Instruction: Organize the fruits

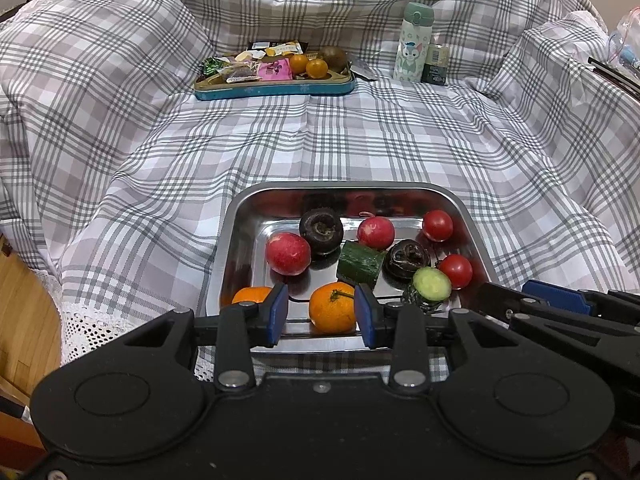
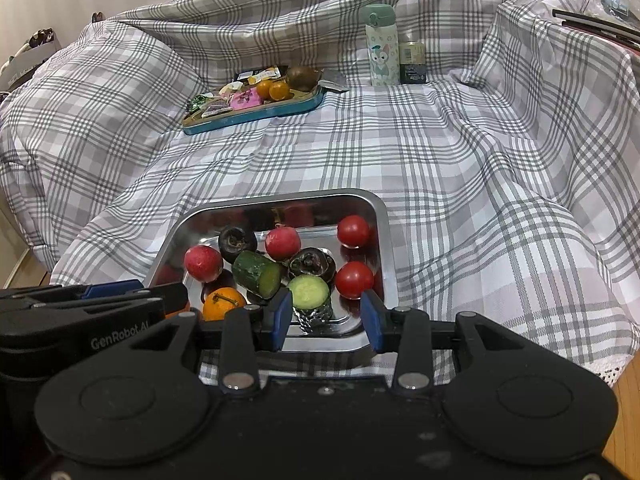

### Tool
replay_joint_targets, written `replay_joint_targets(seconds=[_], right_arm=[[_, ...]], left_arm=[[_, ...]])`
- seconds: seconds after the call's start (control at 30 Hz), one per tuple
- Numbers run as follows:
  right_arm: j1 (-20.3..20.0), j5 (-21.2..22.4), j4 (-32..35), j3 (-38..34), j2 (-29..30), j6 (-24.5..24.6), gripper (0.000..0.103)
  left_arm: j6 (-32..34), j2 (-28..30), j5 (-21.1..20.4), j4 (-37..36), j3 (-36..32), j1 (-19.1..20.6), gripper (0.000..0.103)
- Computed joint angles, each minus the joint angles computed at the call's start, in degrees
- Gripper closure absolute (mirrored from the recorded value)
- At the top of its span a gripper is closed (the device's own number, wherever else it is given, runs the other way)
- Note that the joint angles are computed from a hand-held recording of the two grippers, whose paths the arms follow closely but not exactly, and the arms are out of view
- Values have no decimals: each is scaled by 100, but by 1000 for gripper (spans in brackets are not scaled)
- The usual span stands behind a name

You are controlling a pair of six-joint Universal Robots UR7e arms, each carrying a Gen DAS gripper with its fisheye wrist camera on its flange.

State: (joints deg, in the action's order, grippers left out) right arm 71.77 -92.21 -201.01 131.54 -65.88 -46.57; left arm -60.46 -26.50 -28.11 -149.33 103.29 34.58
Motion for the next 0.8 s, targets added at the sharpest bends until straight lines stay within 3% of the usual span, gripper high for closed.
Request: replay_joint_targets(seconds=[0.8], right_arm=[[14,-82,158,-73,41,-82,63]], left_arm=[[-85,-17,0,79,38,34,58]])
